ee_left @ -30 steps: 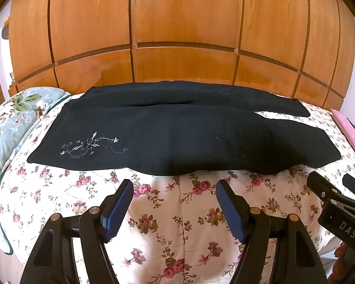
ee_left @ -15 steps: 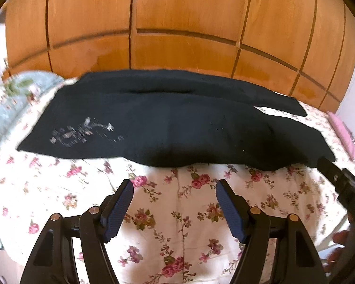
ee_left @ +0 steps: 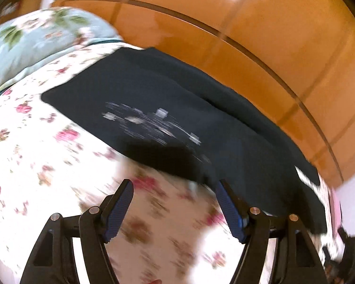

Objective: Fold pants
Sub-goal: 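Grasp the trouser leg hem with the right tool while the left tool grasps the waistband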

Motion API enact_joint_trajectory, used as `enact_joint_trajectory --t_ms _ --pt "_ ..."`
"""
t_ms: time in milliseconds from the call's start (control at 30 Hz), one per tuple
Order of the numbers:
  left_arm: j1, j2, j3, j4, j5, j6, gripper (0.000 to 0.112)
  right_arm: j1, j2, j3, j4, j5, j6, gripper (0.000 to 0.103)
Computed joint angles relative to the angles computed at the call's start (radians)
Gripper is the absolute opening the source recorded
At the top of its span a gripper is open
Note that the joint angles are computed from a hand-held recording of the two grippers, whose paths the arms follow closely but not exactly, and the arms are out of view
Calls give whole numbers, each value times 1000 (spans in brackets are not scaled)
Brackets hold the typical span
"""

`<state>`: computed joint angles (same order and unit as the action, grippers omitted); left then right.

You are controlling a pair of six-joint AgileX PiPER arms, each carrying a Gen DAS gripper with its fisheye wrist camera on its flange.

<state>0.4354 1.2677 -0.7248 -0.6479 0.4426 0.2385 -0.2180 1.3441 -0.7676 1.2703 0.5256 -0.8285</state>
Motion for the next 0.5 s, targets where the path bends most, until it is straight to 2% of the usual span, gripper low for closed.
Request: enact_joint_trajectory --t_ms 67,200,233,267,367,500 --pt "84 29 0 -122 5 121 72 -95 58 2 145 83 -98 95" --pt "270 95 -8 -366 65 332 72 -196 169 -14 238 176 -118 80" --pt "296 107 -10 -401 76 356 72 -210 192 -17 259 188 -132 70" --pt "330 121 -9 -444 94 399 72 -220 214 -22 286 192 -154 65" --pt "401 173 -15 -571 136 533 72 -220 246 -37 334 211 -205 61" --pt "451 230 -42 -657 186 659 73 -210 292 -69 387 202 -220 55"
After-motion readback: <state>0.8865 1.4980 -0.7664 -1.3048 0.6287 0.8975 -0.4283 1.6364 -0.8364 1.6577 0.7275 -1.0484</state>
